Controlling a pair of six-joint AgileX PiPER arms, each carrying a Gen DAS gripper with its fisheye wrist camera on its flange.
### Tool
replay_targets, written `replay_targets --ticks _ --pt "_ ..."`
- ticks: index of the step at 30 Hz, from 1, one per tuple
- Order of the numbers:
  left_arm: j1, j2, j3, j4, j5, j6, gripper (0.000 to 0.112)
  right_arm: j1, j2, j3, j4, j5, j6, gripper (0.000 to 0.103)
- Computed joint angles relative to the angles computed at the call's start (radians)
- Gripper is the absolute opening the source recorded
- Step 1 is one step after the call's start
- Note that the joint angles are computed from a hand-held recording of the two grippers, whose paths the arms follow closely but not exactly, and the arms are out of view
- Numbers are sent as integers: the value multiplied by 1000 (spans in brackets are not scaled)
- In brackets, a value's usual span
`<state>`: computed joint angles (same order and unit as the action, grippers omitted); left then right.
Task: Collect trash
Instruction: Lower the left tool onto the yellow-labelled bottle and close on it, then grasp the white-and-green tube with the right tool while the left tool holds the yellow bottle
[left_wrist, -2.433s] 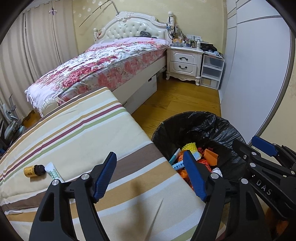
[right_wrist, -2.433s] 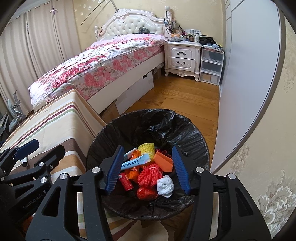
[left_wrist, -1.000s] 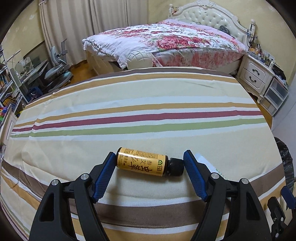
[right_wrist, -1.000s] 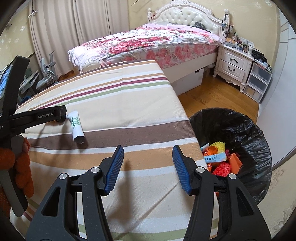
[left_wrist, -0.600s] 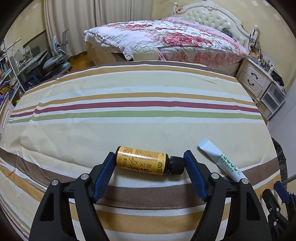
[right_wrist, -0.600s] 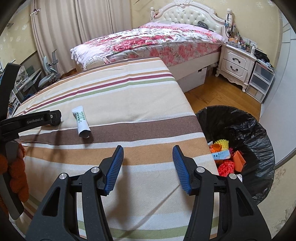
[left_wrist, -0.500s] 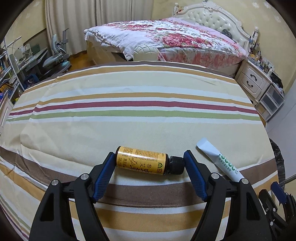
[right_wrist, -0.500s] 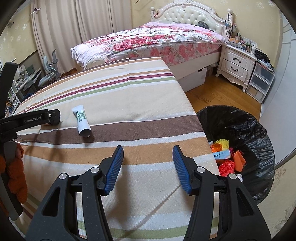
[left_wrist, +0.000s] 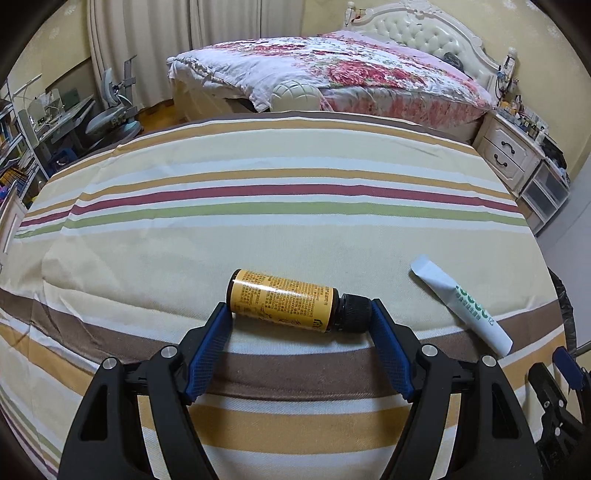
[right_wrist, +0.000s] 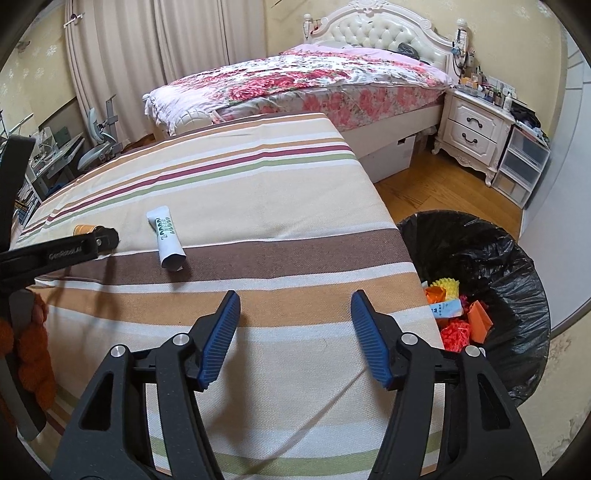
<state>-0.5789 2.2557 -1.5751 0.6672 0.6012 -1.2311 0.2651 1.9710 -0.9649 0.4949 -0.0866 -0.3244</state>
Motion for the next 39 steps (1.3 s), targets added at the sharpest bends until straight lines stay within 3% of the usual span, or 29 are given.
replay_targets --ticks 6,19,28,29,33,39 --pt "3 -59 117 51 -49 -60 73 -2 -1 1 -54 0 58 61" --pt "-1 -142 224 115 -108 -147 73 6 -5 3 137 -4 -139 62" --pt "18 -38 39 75 0 -89 73 12 -4 6 150 -10 -151 62" --pt "27 -36 44 60 -10 -78 72 12 -4 6 150 -10 -151 62" --pt "36 -62 118 81 -66 -88 45 12 -1 7 95 -12 -95 63" --pt "19 -104 211 176 -96 -139 30 15 1 5 123 -13 -122 63"
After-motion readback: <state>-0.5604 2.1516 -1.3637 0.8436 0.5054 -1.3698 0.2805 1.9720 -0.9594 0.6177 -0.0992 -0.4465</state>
